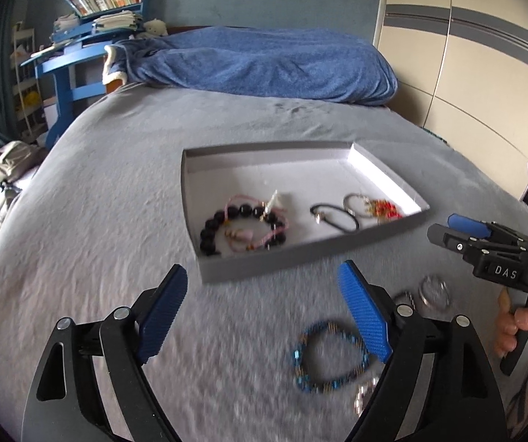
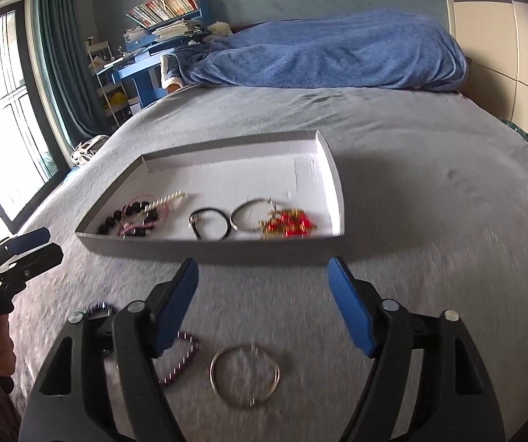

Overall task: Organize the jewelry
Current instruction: 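Move both tools back toward the blue crystal bracelet and silver bangle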

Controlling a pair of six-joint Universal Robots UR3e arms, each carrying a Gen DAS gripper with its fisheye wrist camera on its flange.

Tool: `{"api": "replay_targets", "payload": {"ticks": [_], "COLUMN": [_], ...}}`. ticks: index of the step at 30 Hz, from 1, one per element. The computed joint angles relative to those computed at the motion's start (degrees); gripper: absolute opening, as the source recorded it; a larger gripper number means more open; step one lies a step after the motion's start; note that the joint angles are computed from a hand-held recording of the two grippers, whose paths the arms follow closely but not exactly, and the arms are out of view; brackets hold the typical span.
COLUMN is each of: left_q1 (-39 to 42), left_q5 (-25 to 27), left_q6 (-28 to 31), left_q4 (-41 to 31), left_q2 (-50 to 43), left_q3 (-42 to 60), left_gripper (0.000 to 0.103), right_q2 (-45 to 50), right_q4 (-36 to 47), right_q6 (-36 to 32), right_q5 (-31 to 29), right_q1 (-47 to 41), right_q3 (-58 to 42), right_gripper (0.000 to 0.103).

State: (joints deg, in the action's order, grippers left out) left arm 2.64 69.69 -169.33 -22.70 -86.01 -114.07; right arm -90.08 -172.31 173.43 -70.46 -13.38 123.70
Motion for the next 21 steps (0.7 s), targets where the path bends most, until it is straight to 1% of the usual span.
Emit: {"api": "replay_targets", "payload": {"ticks": [3, 8, 16, 21], "left_q1": [0.2, 0.2, 0.7, -0.6], "left_q5": [0.2, 0.3, -0.9, -0.3], "left_q6": [1.0, 3.4, 4.5, 5.2], "left_q4": [0.7, 1.9, 2.8, 3.8], "left_q2": [2.4, 5.5, 7.4, 8.3], "left_q3": [-3.4, -8.5, -12.9, -14.1], "left_gripper": [0.087, 0.088, 0.088, 0.088], "right_q2": [-1.3, -4.1, -6.2, -7.2], "right_q4": [-1.1, -2.1, -2.2, -3.4], "right_q6": [-0.3, -0.6, -0.7, -1.4], "right_q5": [-1.2, -1.4, -0.5, -2.0], "right_q1": [0.7, 0.2, -0.8, 0.6], "right_q3": [2.6, 7.7, 11.5, 13.3], "right_gripper": [0.078, 0.082, 0.083, 0.083]}}
